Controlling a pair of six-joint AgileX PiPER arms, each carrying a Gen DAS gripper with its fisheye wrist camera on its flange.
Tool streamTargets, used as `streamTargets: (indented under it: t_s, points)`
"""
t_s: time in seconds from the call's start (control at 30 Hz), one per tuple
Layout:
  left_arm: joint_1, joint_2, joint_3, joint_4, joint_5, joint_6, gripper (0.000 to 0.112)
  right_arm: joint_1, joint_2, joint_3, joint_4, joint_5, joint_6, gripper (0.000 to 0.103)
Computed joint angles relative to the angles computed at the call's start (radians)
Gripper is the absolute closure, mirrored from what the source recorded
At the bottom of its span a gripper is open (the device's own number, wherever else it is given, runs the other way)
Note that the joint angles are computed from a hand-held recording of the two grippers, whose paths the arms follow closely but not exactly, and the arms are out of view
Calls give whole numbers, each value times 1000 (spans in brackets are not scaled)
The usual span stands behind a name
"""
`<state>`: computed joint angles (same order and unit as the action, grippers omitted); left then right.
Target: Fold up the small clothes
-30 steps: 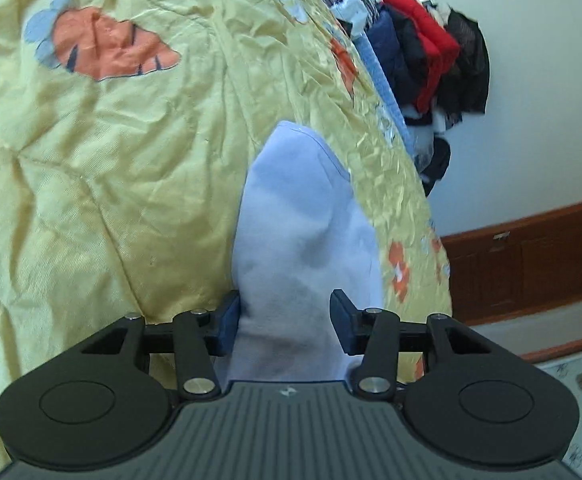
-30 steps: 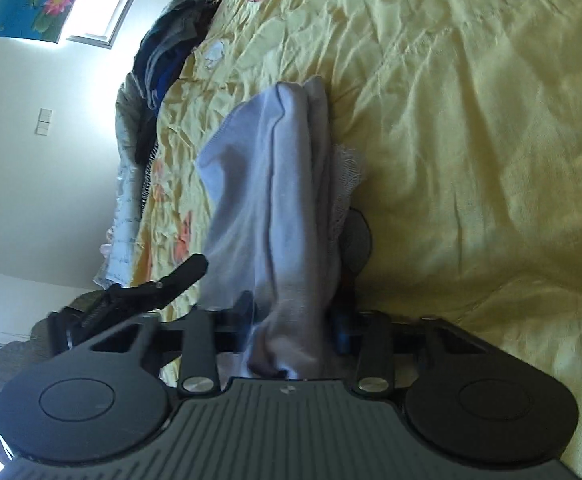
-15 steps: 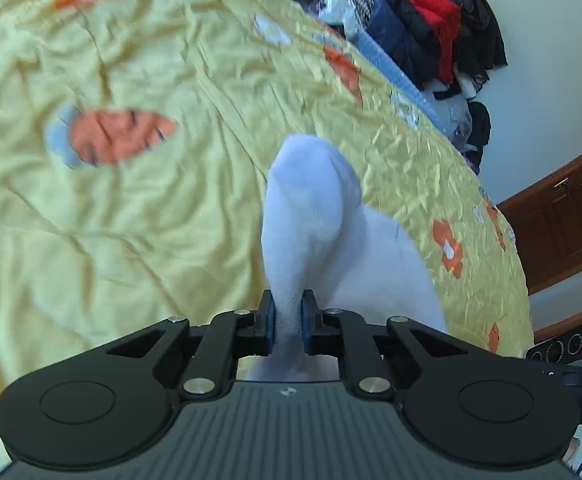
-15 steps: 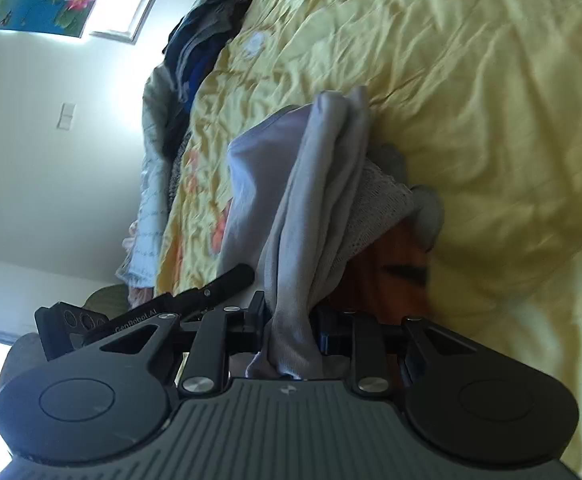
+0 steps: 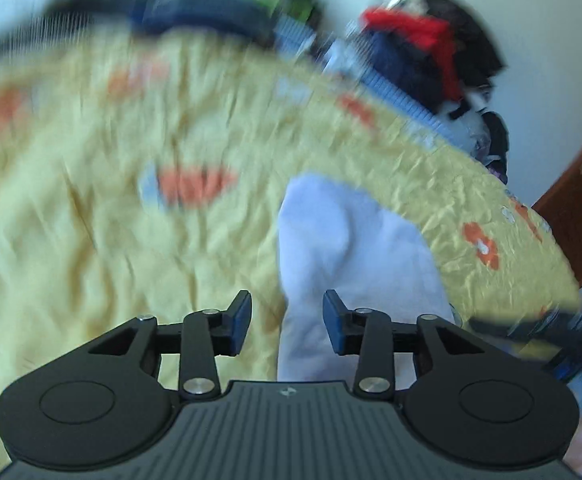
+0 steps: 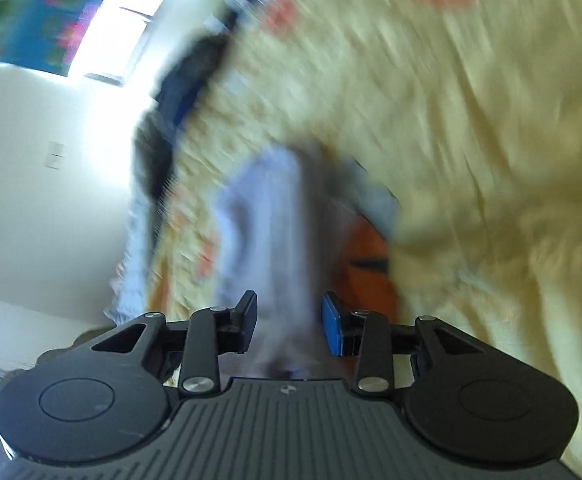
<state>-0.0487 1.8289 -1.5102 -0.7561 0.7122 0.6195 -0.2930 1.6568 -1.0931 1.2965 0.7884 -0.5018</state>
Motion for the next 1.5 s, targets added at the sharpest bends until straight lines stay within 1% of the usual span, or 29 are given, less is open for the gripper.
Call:
streamTargets:
  t_s: [0.03,0.07,0.13,0.17,0.2,0.27,0.3,0.33,0.37,0.4,0.43,0.5,0.53,0.6,0.67,0.7,0.83,0.87,0.9,0.97,1.07,1.13,1.27,1.33,1.37,1.4,1.43,1.47,1.5]
  points:
    - [-10,-63,84,-55,-43,100,72,-3,-40,38,73,20,-63,64]
    - [-22,-109,148,-100,-64,200,72,-8,-59,66,154,77,-119,62]
    - [-61,-173,273,-166,-120,397,72,12,-57,82,232,148,-138,59]
    - [-88,-190,317,-165,-144,454,72,31,-47,78,240,151,-130,58]
    - [-117,-200,353,-140,-179,472,72,49,-30,69,234,142,-121,53]
    - [-182,-228,451,-169,-310,570,72,82,17,31,130,87,-10,51]
    - [-204,-239,492,-235,-365,670,70,102,32,17,38,34,67,57]
    - [-213,-232,512,-303,-387,760,70,123,42,25,-13,-28,104,71]
    - [-215,-222,519,-362,-398,810,70,117,51,40,-25,-51,106,97]
    - [-210,-209,509,-388,-387,820,70,103,59,65,3,-56,102,101]
    - [-209,-192,489,-375,-377,790,70,82,65,94,69,-31,67,101]
    - [-207,-180,449,-274,-349,662,70,90,44,115,82,-48,71,99]
    - [-203,-180,430,-221,-328,596,70,109,11,117,45,-78,99,93]
    - [-179,-199,416,-185,-281,533,69,140,-76,144,37,-123,67,66]
    - [-156,-233,431,-173,-260,508,69,166,-147,158,22,-150,35,51]
    - [-152,-247,439,-144,-263,480,67,174,-169,162,6,-149,30,50]
    - [-162,-262,459,-54,-289,399,59,194,-143,142,-128,-146,125,48]
    - [-172,-259,460,-34,-301,381,58,201,-119,143,-142,-161,132,58]
    - [-178,-254,465,-44,-317,390,55,196,-110,159,-117,-176,100,64]
    - [-195,-244,478,-44,-361,392,52,144,-102,198,-3,-133,14,66]
    - [-205,-247,486,-31,-376,380,52,126,-108,191,-37,-106,79,70]
    - [-204,-249,481,-10,-369,358,52,140,-155,201,-88,-115,142,62]
    - [-186,-261,469,24,-331,304,52,174,-243,228,-77,-113,111,58]
    - [-191,-260,479,13,-347,321,52,187,-231,215,-66,-87,89,52]
    - [-193,-259,487,-11,-357,344,52,203,-214,201,-97,-94,117,47]
    - [-189,-257,494,-58,-361,387,51,224,-186,178,-168,-110,180,47]
    - [-184,-252,498,-87,-364,415,49,249,-158,179,-209,-160,205,51]
    - [-171,-253,510,-156,-364,483,49,245,-148,191,-210,-184,197,66]
    - [-150,-265,522,-213,-348,532,49,224,-141,201,-185,-172,191,74]
